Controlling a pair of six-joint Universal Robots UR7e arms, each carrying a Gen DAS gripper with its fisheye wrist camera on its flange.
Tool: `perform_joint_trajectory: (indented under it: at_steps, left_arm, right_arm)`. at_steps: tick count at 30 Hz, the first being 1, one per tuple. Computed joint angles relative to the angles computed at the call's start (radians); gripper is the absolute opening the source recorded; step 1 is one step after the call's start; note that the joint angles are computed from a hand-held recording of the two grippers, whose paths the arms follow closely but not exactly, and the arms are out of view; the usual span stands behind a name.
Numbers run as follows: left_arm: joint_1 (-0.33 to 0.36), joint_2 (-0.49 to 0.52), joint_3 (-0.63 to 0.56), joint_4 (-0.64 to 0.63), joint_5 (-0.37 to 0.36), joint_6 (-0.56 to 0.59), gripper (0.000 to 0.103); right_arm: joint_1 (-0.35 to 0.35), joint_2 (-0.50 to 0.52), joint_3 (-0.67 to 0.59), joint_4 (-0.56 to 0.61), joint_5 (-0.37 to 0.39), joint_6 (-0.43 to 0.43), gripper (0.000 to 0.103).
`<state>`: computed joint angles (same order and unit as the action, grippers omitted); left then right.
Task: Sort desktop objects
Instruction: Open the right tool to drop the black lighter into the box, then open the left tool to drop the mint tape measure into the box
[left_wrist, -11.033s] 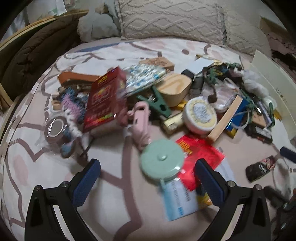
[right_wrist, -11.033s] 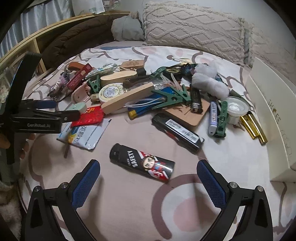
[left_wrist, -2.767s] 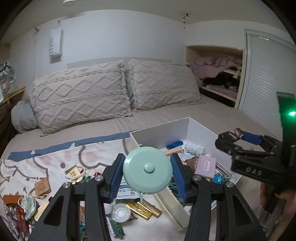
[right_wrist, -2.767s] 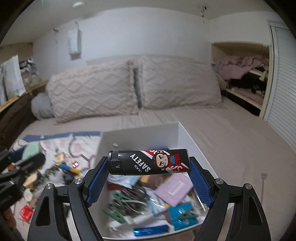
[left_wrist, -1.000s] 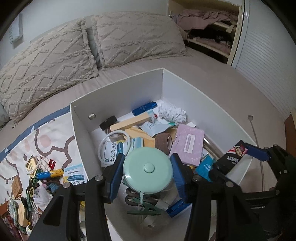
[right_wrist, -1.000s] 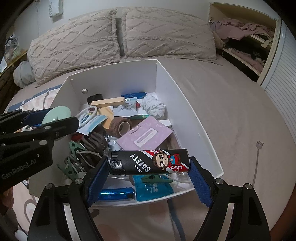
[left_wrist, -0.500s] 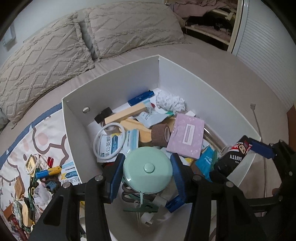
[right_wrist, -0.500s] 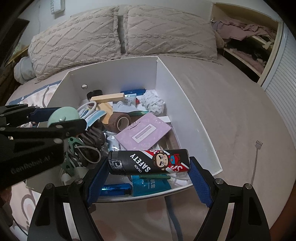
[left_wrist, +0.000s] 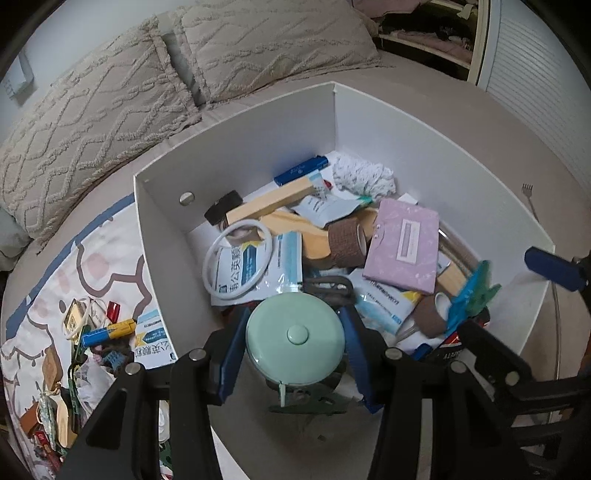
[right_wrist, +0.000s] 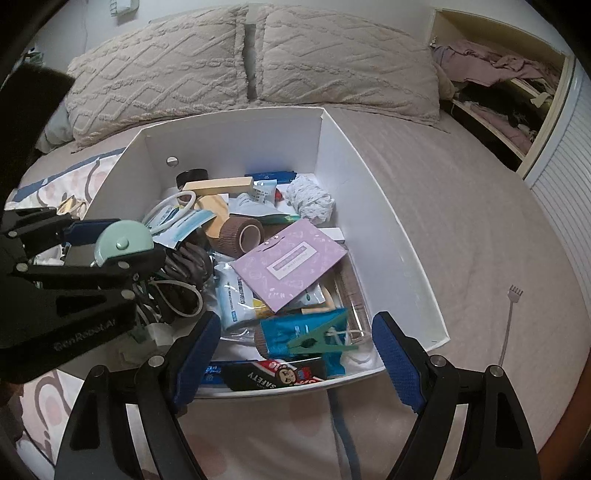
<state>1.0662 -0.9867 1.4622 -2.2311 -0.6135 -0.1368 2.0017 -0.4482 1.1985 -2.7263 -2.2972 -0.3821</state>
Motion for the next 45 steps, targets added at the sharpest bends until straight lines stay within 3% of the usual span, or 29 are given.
perform_joint_trajectory:
  at_steps: [10,12,13,23,29,45]
  left_arm:
    - [0.0,0.002,0.018,-0.012,0.026,-0.002,0.051]
    - [0.0,0.002,0.023,-0.024,0.034,0.001,0.067]
    - [-0.002,0.003,0.028,-0.038,0.045,0.008,0.068]
    - [-0.004,0.003,0.043,-0.066,0.068,0.037,0.068]
    - [-0.015,0.0,0.075,-0.163,0.103,0.101,0.068]
    - [-0.026,-0.036,0.117,-0.215,0.083,0.114,0.068]
  right_arm:
    - [0.002,0.003,-0.002,0.006,0.0,-0.005,0.084]
    - [0.002,0.004,-0.001,0.008,0.0,-0.007,0.084]
    - [0.003,0.005,-0.001,0.006,-0.001,-0.01,0.084]
    - [0.004,0.008,-0.002,0.006,-0.004,-0.017,0.084]
    - [0.005,0.008,-0.002,0.007,-0.006,-0.016,0.084]
    - [0.01,0.003,0.016,-0.076,-0.023,-0.012,0.084]
